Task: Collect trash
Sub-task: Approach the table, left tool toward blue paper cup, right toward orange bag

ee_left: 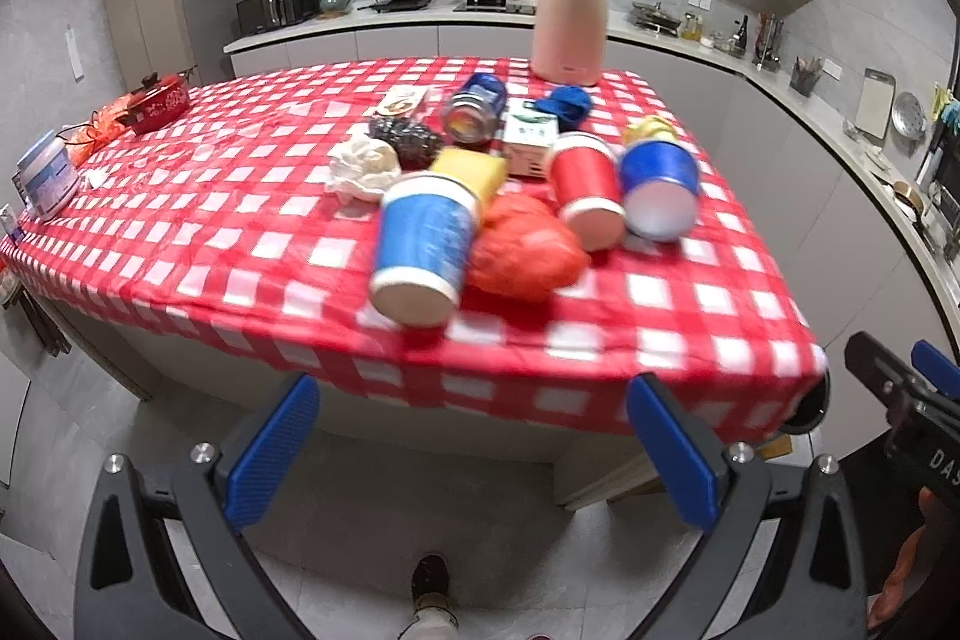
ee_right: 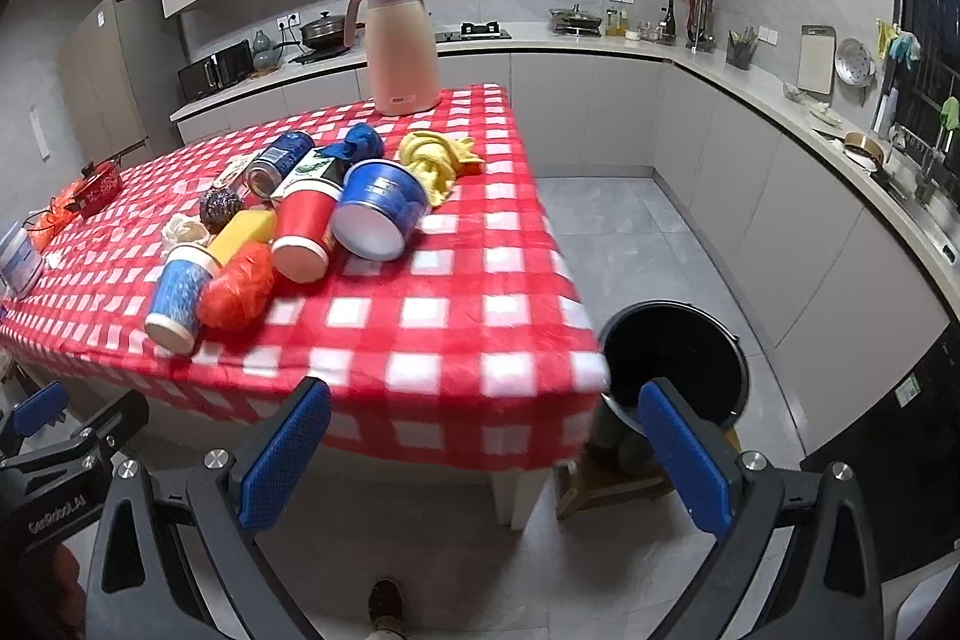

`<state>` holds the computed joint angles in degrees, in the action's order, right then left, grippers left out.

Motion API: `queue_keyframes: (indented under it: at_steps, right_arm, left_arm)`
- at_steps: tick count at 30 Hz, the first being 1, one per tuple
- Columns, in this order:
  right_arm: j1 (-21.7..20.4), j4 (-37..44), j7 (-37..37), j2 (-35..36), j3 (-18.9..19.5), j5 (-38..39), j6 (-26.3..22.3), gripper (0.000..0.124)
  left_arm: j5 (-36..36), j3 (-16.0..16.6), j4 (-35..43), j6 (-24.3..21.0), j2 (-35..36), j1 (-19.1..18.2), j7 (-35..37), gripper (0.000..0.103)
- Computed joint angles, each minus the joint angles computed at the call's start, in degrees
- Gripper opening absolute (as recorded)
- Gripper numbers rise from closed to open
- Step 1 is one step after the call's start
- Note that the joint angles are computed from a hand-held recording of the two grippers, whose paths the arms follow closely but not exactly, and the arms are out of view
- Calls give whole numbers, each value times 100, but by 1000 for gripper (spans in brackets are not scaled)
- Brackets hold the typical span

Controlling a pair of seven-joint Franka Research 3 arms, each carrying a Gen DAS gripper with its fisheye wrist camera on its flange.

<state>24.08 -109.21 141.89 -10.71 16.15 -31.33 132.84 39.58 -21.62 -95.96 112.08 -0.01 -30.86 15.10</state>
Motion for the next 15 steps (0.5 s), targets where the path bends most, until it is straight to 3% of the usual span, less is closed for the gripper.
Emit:
queue_keyframes:
  at_steps: [5, 15]
  right_arm:
    - [205, 794, 291, 736, -1, -241, -330, 103]
    - [1023, 1942, 609, 1749, -499, -450, -801, 103]
  left_arm:
    - [-143, 183, -242, 383, -127, 258, 398, 103]
    - [-628, 403, -412, 1301, -19, 728, 1289, 103]
